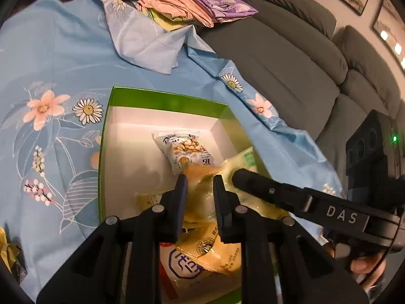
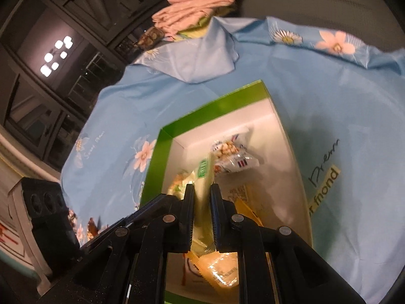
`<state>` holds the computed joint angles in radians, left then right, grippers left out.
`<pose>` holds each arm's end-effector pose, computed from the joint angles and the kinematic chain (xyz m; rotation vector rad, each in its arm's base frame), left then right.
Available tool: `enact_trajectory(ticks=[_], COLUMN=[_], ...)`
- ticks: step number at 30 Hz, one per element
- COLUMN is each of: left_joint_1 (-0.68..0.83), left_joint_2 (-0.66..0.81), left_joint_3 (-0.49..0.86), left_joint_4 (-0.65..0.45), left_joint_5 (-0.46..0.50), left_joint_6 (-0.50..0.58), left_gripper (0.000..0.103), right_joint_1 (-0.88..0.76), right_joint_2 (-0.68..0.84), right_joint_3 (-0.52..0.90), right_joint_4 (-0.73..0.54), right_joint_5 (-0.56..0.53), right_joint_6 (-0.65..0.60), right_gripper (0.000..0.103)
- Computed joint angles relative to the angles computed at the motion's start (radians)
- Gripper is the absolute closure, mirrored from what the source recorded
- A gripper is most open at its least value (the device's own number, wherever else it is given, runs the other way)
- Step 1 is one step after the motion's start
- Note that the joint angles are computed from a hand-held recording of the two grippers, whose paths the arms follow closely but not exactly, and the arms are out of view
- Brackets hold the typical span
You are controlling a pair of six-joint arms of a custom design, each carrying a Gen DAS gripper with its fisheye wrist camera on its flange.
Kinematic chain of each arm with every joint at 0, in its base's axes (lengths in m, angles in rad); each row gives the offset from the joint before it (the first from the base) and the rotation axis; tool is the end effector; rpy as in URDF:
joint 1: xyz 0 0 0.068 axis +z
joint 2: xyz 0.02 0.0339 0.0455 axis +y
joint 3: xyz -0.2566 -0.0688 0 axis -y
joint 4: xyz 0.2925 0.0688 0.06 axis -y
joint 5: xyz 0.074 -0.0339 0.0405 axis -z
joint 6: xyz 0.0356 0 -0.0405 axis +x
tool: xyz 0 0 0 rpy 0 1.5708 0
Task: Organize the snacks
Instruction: 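Carry both packets over the green box and open both grippers, then move both grippers back to the pile and close them on gold packets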
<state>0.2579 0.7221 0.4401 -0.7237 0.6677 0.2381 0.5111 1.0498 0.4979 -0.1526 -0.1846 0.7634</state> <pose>0.1794 0.0245 0.1732 0.2152 2.3724 -0.6280 0.2200 0.1308 0.1632 0.2014 2.4096 0.8444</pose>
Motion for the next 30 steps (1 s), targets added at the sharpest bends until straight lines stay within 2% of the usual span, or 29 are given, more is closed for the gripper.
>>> enact_trajectory(ticks=[2, 3, 4, 5, 6, 7, 9, 10, 12, 14, 15, 18, 19, 22, 23, 24, 25, 28, 30], left_joint_1=[0.0, -0.001, -0.002, 0.012, 0.047, 0.09, 0.226, 0.27, 0.352, 0.473, 0.543, 0.822, 0.882, 1.101, 1.152, 1.202, 1.23, 1.294, 1.286], left_joint_2=[-0.004, -0.008, -0.03, -0.063, -0.097, -0.126, -0.141, -0.138, -0.149, -0.169, -0.161, -0.059, -0.023, 0.192, 0.262, 0.33, 0.363, 0.5, 0.628], left_joint_3=[-0.002, 0.0, -0.005, -0.014, -0.025, -0.035, -0.025, -0.01, 0.023, 0.061, 0.082, 0.168, 0.185, 0.28, 0.311, 0.342, 0.359, 0.403, 0.452], left_joint_4=[0.003, 0.005, 0.005, 0.009, 0.013, 0.007, -0.044, -0.083, -0.16, -0.275, -0.34, -0.588, -0.631, -0.813, -0.836, -0.83, -0.801, -0.691, -0.635], left_joint_5=[-0.007, -0.025, -0.059, -0.083, -0.069, -0.027, 0.12, 0.155, 0.2, 0.266, 0.309, 0.44, 0.457, 0.477, 0.47, 0.454, 0.443, 0.43, 0.38], left_joint_6=[-0.02, -0.031, -0.05, -0.069, -0.075, -0.069, -0.014, 0.02, 0.1, 0.267, 0.374, 0.8, 0.889, 1.261, 1.339, 1.384, 1.381, 1.369, 1.315], left_gripper=[0.072, 0.057, 0.035, 0.023, 0.006, 0.001, 0.0, 0.0, 0.0, 0.0, 0.0, 0.0, 0.0, 0.0, 0.0, 0.0, 0.0, 0.0, 0.0], right_joint_1=[0.009, 0.01, 0.014, 0.016, 0.007, -0.004, -0.004, 0.008, 0.037, 0.095, 0.138, 0.249, 0.282, 0.378, 0.402, 0.427, 0.447, 0.483, 0.491], right_joint_2=[0.024, 0.03, 0.018, -0.002, -0.017, -0.05, -0.121, -0.17, -0.206, -0.217, -0.222, -0.177, -0.149, -0.034, 0.015, 0.063, 0.117, 0.279, 0.367], right_joint_3=[0.027, 0.035, 0.038, 0.032, 0.025, 0.012, -0.028, -0.055, -0.058, -0.027, -0.012, 0.046, 0.072, 0.159, 0.191, 0.224, 0.257, 0.344, 0.396], right_joint_4=[-0.049, -0.064, -0.089, -0.102, -0.109, -0.115, -0.092, -0.072, -0.067, -0.092, -0.098, -0.087, -0.082, -0.055, -0.041, -0.034, -0.02, 0.026, 0.031], right_joint_5=[0.034, 0.056, 0.093, 0.108, 0.105, 0.087, 0.068, 0.075, 0.088, 0.126, 0.158, 0.224, 0.237, 0.259, 0.257, 0.252, 0.236, 0.171, 0.118], right_joint_6=[-0.002, -0.001, 0.008, 0.017, 0.023, 0.036, 0.078, 0.106, 0.122, 0.12, 0.126, 0.129, 0.123, 0.098, 0.088, 0.082, 0.079, 0.094, 0.098], right_gripper=[0.088, 0.088, 0.088, 0.087, 0.082, 0.075, 0.024, 0.017, 0.014, 0.013, 0.01, 0.006, 0.006, 0.002, 0.001, 0.001, 0.001, 0.001, 0.001])
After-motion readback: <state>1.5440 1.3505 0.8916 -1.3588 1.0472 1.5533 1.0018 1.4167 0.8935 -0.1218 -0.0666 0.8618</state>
